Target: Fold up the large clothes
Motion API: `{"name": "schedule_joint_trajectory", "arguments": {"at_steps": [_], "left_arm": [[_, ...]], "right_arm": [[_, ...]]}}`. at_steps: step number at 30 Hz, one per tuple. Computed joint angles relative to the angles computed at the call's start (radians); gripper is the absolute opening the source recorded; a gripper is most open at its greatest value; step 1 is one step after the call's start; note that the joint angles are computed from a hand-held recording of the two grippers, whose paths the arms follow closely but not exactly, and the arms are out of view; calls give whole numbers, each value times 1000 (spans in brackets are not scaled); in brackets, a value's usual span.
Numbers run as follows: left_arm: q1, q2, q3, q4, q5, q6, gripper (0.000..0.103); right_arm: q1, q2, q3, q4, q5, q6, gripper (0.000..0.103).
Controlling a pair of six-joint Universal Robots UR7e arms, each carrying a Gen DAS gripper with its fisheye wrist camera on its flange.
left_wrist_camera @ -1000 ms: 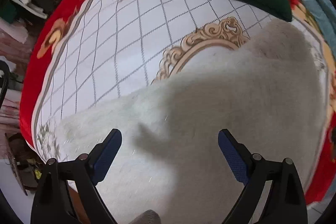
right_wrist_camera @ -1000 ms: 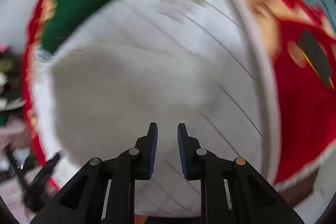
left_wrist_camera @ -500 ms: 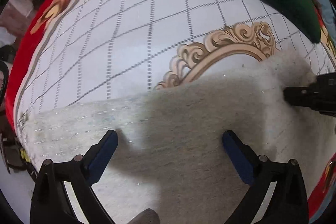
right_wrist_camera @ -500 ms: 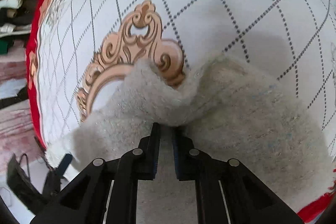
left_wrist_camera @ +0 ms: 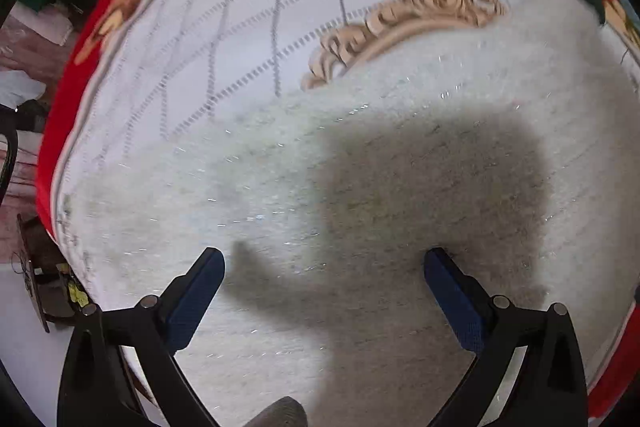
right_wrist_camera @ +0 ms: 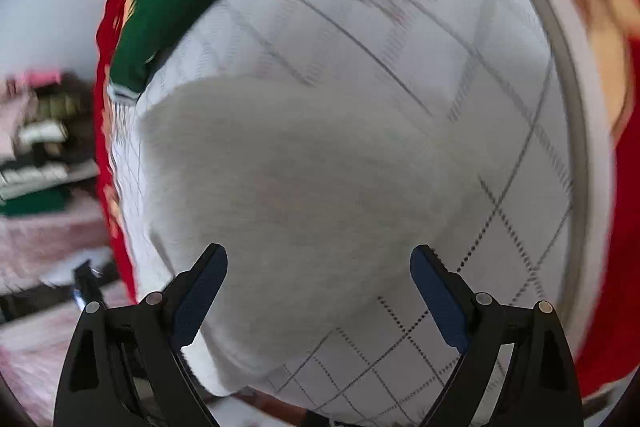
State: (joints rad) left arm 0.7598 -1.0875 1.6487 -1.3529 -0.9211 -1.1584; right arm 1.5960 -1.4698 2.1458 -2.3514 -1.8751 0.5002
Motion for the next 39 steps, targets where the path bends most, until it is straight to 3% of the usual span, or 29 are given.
{"name": "schedule_joint_trajectory", "arguments": {"at_steps": [4, 8, 9, 10, 11, 13, 15, 18, 23, 25, 30, 35, 39], "left_arm": [[5, -13, 33, -44, 18, 34, 103], [5, -14, 51, -67, 40, 69, 103], [6, -1, 38, -59, 51, 77, 103], [3, 13, 26, -41, 75, 84, 103], [2, 25, 18, -30, 91, 90, 103], [5, 42, 3, -33, 111, 116, 103], [10, 50, 1, -88, 109, 161, 103], [15, 92, -20, -204, 87, 252, 103], [23, 172, -37, -423, 65, 415, 103], [28, 187, -46, -471, 48, 460, 103], [44, 177, -23, -558, 23, 519, 103], [55, 81, 38, -619, -34, 480, 100], [49, -98, 99, -570, -26, 322, 100]], "right_arm": [[-172, 47, 135, -276, 243, -107, 94], [-198, 141, 146, -491, 346, -170, 96], [-198, 164, 143, -530, 374, -179, 91], [-199, 174, 138, -542, 402, -190, 57], [-192, 184, 127, -533, 400, -190, 43], [-175, 201, 129, -610, 405, -165, 29], [-162, 177, 137, -653, 406, -124, 23], [-120, 114, 142, -657, 341, -113, 19], [-68, 23, 107, -559, 163, -127, 19], [-42, 12, 84, -533, 120, -137, 19], [112, 78, -28, -456, -25, -169, 19], [292, 208, -174, -309, -208, -198, 19], [425, 317, -280, -189, -321, -259, 18]]}}
